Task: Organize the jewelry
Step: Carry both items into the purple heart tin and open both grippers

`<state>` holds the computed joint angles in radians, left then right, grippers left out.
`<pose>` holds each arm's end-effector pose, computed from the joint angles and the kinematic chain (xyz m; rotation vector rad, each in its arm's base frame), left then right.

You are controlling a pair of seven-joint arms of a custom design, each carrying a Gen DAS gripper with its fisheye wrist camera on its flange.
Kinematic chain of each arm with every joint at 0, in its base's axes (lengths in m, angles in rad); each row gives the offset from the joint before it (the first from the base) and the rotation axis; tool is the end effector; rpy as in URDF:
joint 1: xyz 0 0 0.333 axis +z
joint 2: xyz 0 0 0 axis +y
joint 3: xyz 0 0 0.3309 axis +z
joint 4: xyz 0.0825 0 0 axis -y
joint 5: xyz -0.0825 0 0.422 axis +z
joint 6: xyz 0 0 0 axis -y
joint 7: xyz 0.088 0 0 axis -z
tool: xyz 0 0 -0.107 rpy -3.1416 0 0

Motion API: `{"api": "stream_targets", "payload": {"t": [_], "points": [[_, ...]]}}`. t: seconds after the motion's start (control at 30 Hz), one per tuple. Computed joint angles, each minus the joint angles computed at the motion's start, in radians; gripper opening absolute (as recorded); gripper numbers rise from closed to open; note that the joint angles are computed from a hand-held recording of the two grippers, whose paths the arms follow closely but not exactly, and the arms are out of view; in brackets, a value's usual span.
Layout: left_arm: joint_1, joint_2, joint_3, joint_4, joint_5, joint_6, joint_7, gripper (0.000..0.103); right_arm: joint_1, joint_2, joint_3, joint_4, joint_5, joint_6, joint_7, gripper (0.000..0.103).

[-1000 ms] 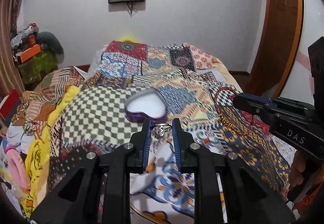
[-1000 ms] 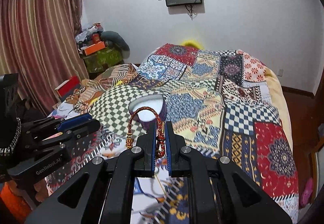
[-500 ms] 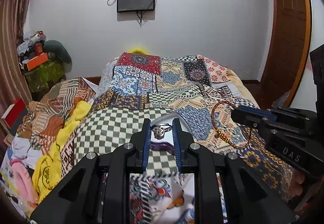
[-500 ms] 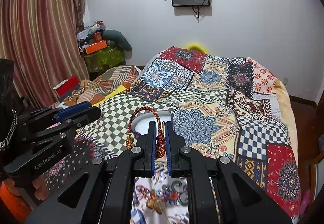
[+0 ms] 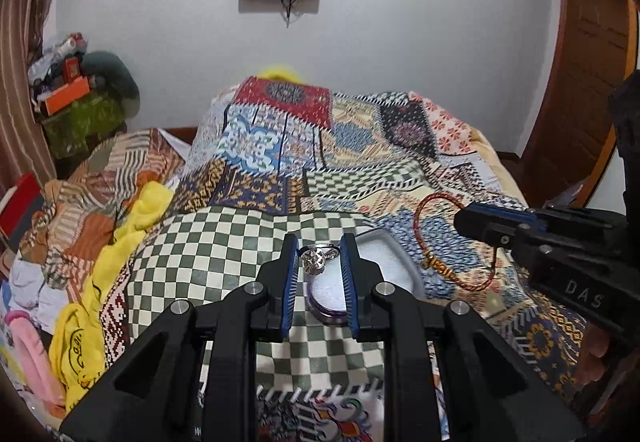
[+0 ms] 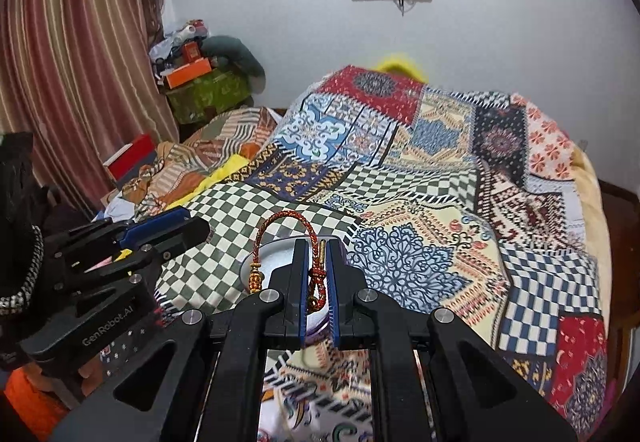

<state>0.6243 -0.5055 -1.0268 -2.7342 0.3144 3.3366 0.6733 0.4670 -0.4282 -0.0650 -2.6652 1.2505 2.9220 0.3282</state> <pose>0.4088 -0.2051 0.3768 -1.7118 1.6788 -0.9006 0.4189 0.1140 0.4095 -1.9740 1.1871 -0.3337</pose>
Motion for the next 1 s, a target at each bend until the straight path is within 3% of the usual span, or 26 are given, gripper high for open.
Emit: {"api": "stream_targets", "payload": {"t": [0.2,0.43,0.63,0.9,1.0], "points": [[0.035,0.113,-0.004,0.032,-0.004,0.019,0.058,0.020,-0.047,0.088,0.020,0.057,-0.119,-0.060,0.098,0.007],[0.076,0.199,-0.063,0.076,-0.025,-0.010,0.148,0.020,-0.089,0.154,0.034,0.093,-0.226,-0.146,0.182,0.007],[0.123,0.230,-0.111,0.097,-0.009,-0.041,0.142,0.020,-0.122,0.182,0.056,0.108,-0.310,-0.179,0.250,0.007],[0.110,0.260,-0.084,0.108,0.041,-0.062,0.111,0.020,-0.131,0.188,0.066,0.109,-0.354,-0.174,0.278,0.008],[0.051,0.272,-0.022,0.109,0.061,-0.079,0.102,0.020,-0.134,0.193,0.063,0.116,-0.378,-0.195,0.294,0.008]]}}
